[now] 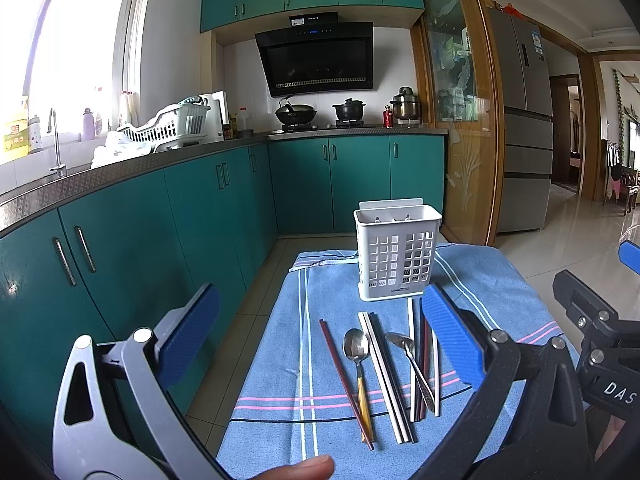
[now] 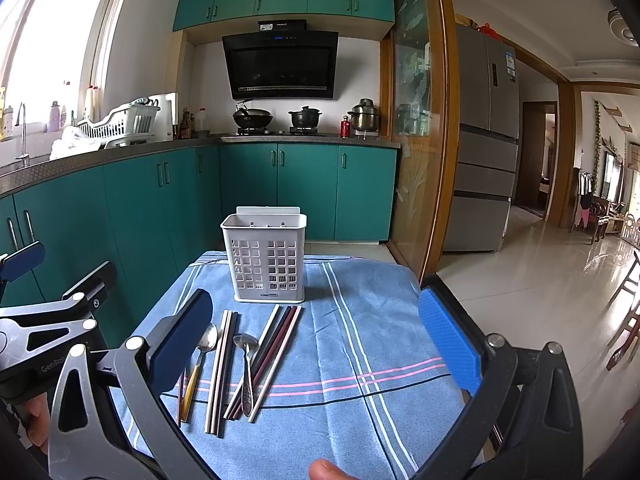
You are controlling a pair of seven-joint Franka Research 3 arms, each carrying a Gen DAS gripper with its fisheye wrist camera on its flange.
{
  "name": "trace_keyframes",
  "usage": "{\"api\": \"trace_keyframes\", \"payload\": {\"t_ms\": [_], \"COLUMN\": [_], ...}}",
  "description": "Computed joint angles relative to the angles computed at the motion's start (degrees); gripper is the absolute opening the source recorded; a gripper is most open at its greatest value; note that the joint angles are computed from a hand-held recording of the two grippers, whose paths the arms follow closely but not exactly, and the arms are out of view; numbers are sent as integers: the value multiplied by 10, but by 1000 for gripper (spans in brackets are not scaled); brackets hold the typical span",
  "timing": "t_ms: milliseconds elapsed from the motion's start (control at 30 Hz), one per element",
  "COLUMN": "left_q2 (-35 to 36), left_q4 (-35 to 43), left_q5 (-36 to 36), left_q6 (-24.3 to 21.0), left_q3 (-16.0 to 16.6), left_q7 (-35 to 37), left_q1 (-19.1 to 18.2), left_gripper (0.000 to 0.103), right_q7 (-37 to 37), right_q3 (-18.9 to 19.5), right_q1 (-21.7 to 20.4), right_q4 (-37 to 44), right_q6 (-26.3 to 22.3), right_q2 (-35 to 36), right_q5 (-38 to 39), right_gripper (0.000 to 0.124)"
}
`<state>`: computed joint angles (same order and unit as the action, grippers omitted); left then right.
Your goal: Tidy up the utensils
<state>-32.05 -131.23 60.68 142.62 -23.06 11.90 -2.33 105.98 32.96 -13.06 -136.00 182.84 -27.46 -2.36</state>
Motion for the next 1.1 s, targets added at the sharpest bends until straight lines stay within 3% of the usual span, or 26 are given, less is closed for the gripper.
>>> {"api": "trace_keyframes", "payload": {"t_ms": [500, 600, 667, 733, 800, 833, 900, 967, 1000, 1100], "left_q2": [-1, 5, 16, 35, 61, 72, 94, 120, 133, 184], "left_q4": [1, 2, 4, 11, 24, 27, 35, 45, 47, 72], "left_q5": [-1, -9, -30, -66, -108, -126, -154, -192, -209, -285], "left_q6": [-2, 2, 4, -7, -31, -31, -29, -11, 2, 32], "left_q3": [2, 10, 26, 44, 59, 70, 84, 105, 114, 143], "left_q7": [2, 17, 43, 81, 126, 149, 176, 213, 228, 305], "left_q1": [-1, -4, -8, -11, -16, -19, -18, -22, -21, -25], "left_gripper": [100, 100, 100, 100, 99, 98, 81, 63, 56, 54], "right_q7": [0, 17, 32, 32, 15, -22, -64, -68, -97, -79], "right_q3": [3, 43, 76, 83, 51, 14, -35, -46, -52, -71], "right_q1": [-4, -57, -100, -112, -79, -37, 19, 36, 49, 86], "right_q4": [0, 10, 34, 59, 79, 92, 130, 196, 235, 353], "right_q6": [0, -27, -76, -119, -144, -149, -179, -236, -264, -348], "right_q2": [-1, -9, -1, 31, 82, 119, 176, 246, 284, 391], "right_q5": [0, -16, -48, -73, -74, -42, 3, 11, 37, 17], "right_gripper": [101, 101, 101, 100, 100, 98, 72, 53, 49, 49]}}
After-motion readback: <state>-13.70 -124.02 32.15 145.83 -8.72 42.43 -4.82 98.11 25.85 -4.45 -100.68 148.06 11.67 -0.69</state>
